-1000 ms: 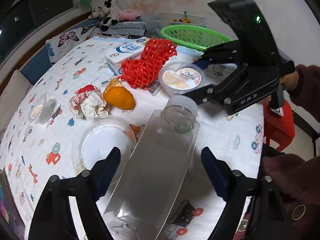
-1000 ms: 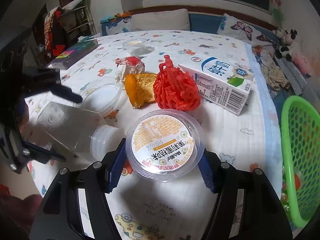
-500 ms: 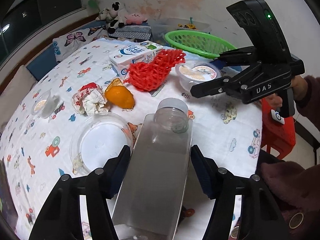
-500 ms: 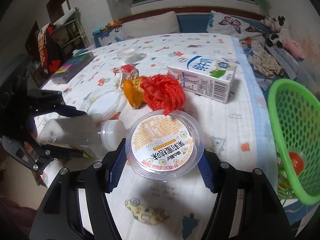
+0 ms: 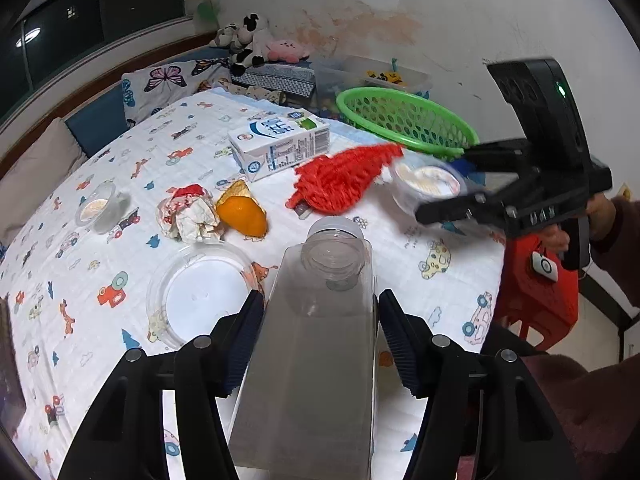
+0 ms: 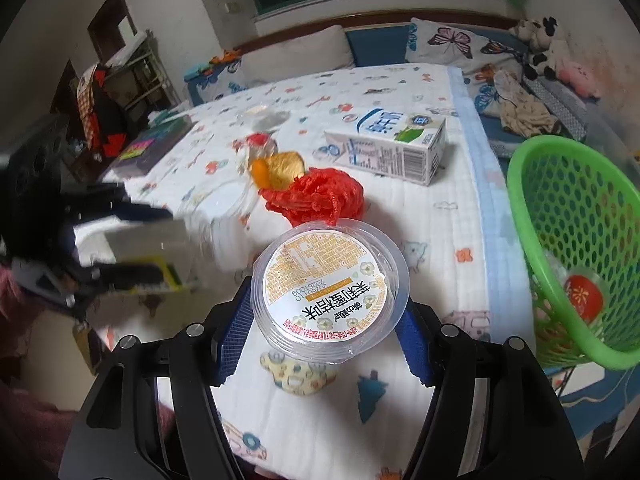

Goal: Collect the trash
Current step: 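Grasp the clear plastic bottle with the left gripper while the right gripper grasps the pudding cup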

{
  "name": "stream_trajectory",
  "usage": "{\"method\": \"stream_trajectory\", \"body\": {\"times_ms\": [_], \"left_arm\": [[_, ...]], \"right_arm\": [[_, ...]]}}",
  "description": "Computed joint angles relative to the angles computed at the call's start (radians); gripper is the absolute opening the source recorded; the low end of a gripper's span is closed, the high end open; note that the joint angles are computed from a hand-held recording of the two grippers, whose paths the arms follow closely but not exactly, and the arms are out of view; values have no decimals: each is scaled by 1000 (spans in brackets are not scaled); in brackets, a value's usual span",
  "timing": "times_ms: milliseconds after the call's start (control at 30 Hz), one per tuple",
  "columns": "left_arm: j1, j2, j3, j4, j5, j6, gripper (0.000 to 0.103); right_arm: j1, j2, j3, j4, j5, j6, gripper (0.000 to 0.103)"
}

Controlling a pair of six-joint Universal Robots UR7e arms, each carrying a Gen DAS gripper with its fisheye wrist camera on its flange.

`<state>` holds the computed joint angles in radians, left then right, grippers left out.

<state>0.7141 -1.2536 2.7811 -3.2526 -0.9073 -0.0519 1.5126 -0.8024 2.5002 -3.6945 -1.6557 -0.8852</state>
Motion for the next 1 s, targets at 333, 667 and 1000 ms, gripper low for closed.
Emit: {"method": "stream_trajectory", "body": {"times_ms": [333, 667, 1000], "left_arm": [[-4, -20, -19, 5, 0, -9, 57], [-12, -21, -34, -9, -5, -8, 57], [-15, 53, -72, -45, -44, 29, 57]], "right_arm": [[-4, 6, 35, 27, -75, -56, 65], [-19, -15, 77, 42, -128, -103, 65], [-20, -16, 92, 20, -139, -117, 65]]}}
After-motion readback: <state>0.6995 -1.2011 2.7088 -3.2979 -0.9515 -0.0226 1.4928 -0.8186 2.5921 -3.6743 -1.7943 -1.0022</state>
